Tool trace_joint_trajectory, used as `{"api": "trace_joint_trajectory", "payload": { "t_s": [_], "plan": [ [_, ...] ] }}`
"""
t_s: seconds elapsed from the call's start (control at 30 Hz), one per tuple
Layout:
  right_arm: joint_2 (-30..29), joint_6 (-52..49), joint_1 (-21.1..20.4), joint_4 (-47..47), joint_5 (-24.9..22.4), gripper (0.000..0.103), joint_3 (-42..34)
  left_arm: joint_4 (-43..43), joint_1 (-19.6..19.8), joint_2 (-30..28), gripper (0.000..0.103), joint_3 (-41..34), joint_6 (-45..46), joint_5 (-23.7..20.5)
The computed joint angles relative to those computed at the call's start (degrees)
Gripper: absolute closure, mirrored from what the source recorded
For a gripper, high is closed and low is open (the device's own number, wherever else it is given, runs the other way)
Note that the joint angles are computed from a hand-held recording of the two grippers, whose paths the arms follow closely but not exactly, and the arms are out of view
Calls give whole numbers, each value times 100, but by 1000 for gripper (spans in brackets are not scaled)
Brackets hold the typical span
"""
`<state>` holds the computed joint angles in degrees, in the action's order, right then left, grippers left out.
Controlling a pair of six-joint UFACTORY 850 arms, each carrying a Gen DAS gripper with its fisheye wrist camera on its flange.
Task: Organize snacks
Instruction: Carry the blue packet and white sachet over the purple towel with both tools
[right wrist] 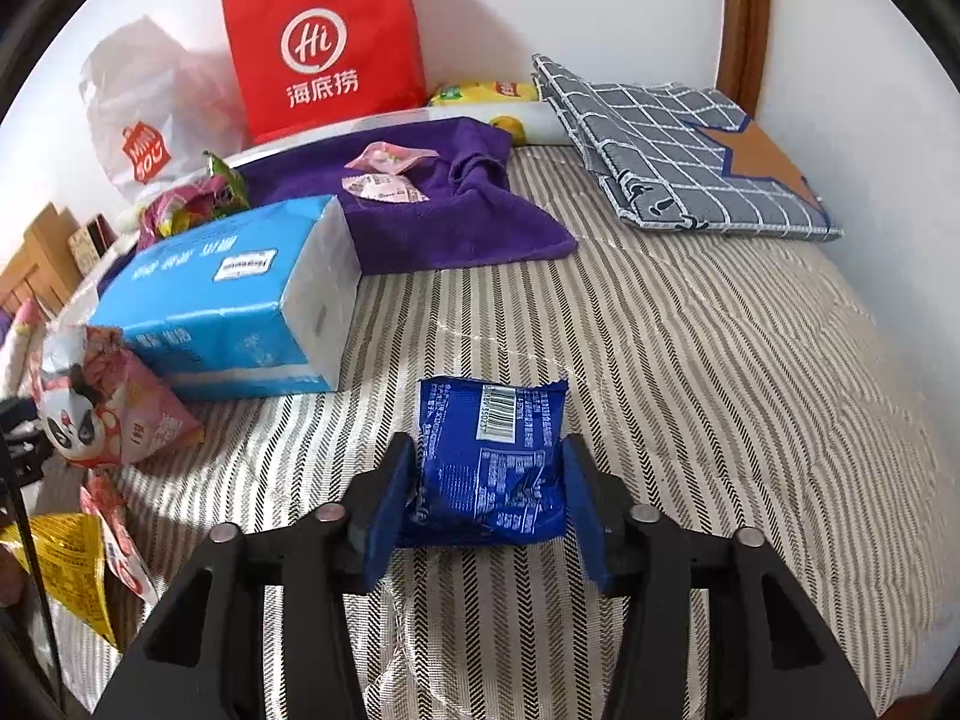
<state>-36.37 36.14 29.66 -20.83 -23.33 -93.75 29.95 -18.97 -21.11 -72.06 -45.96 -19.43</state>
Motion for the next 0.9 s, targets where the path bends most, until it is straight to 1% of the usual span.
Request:
{"api": "trace_joint_trajectory", "payload": {
  "t_s": [0.07,0.13,0.17,0.23,0.33,0.4,0.53,0.67,0.73,0.77,0.9],
  "plan": [
    [10,-47,4,33,-32,51,7,47,8,16,47,19,-80,23],
    [-4,76,40,-154,-124,52,-22,13,20,42,51,54,-66,82],
    [-26,190,70,-312,-224,53,-61,-27,28,55,51,67,-20,99],
    [8,572,124,-696,-316,58,-42,-232,55,102,52,96,173,127],
    [177,500,129,-605,-146,58,93,-758,124,219,52,149,619,226],
    [284,636,150,-754,-62,58,154,-1040,166,297,52,191,819,315],
    [343,610,184,-780,30,58,81,-1142,205,411,52,205,843,384],
    [306,591,194,-771,180,58,-171,-1578,269,441,52,54,1131,468],
    [235,323,176,-437,289,58,-398,-1739,289,434,52,-84,1281,494],
    [177,132,171,-243,303,58,-549,-1722,291,422,52,-148,1271,493],
    [-136,-116,187,-137,213,58,-1245,-1408,301,324,52,-495,998,433]
  ]
}}
